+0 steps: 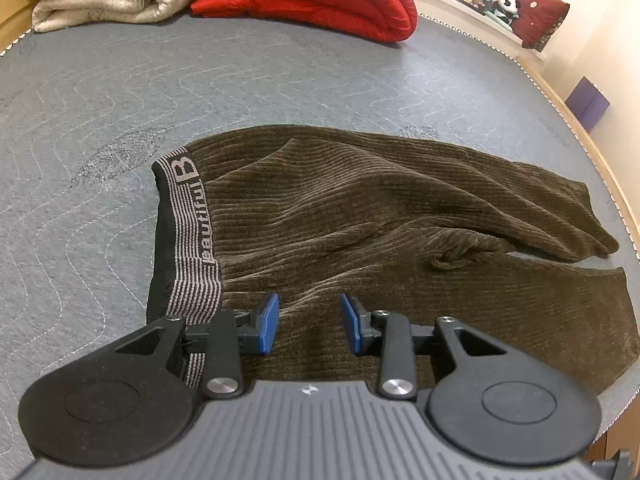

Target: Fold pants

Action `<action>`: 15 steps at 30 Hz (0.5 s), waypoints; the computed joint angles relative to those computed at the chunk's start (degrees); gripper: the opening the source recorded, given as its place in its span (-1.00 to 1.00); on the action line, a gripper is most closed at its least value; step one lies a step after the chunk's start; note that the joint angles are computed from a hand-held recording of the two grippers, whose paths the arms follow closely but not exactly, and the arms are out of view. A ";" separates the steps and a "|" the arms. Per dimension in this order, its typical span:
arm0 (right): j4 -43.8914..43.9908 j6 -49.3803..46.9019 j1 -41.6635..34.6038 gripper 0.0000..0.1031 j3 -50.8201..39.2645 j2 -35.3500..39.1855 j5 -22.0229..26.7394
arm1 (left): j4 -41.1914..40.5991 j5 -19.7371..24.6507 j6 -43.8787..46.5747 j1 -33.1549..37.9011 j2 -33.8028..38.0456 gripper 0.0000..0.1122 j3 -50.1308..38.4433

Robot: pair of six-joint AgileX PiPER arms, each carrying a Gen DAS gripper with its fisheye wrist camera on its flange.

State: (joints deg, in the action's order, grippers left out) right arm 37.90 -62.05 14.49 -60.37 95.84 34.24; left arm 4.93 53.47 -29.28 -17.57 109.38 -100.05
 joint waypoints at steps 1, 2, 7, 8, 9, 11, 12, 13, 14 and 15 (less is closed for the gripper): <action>-0.02 0.40 -0.15 -0.22 -0.57 0.11 0.88 | 0.06 0.07 -0.05 -0.02 0.03 -0.32 -0.05; 0.38 0.21 -0.18 -0.21 -0.85 0.20 1.42 | 0.07 0.12 -0.07 0.01 -0.04 -0.32 -0.02; 1.27 -2.53 0.90 -0.08 -0.17 0.24 1.18 | 0.17 0.17 -0.40 0.07 -0.15 -0.32 0.04; 1.10 -2.71 1.22 -0.03 -0.09 0.34 0.95 | 0.17 0.16 -0.39 0.06 -0.18 -0.32 0.06; 1.00 -2.85 1.26 -0.01 -0.14 0.40 1.06 | 0.17 0.09 -0.39 0.09 -0.19 -0.31 0.13; 0.80 -2.82 1.62 0.08 -0.12 0.55 0.90 | 0.07 0.25 -0.33 0.09 -0.14 -0.31 0.00; 0.67 -2.96 1.82 0.11 -0.10 0.56 0.93 | 0.01 0.28 -0.29 0.09 -0.11 -0.31 -0.08; 0.41 -3.08 2.08 0.14 0.03 0.53 0.68 | -0.01 0.34 -0.31 0.08 -0.09 -0.31 -0.17; 0.00 -3.19 2.48 0.16 0.32 0.44 0.12 | -0.01 0.34 -0.31 0.08 -0.09 -0.31 -0.17; -0.41 -3.35 2.87 0.17 0.63 0.34 -0.44 | -0.04 0.34 -0.25 0.06 -0.09 -0.31 -0.22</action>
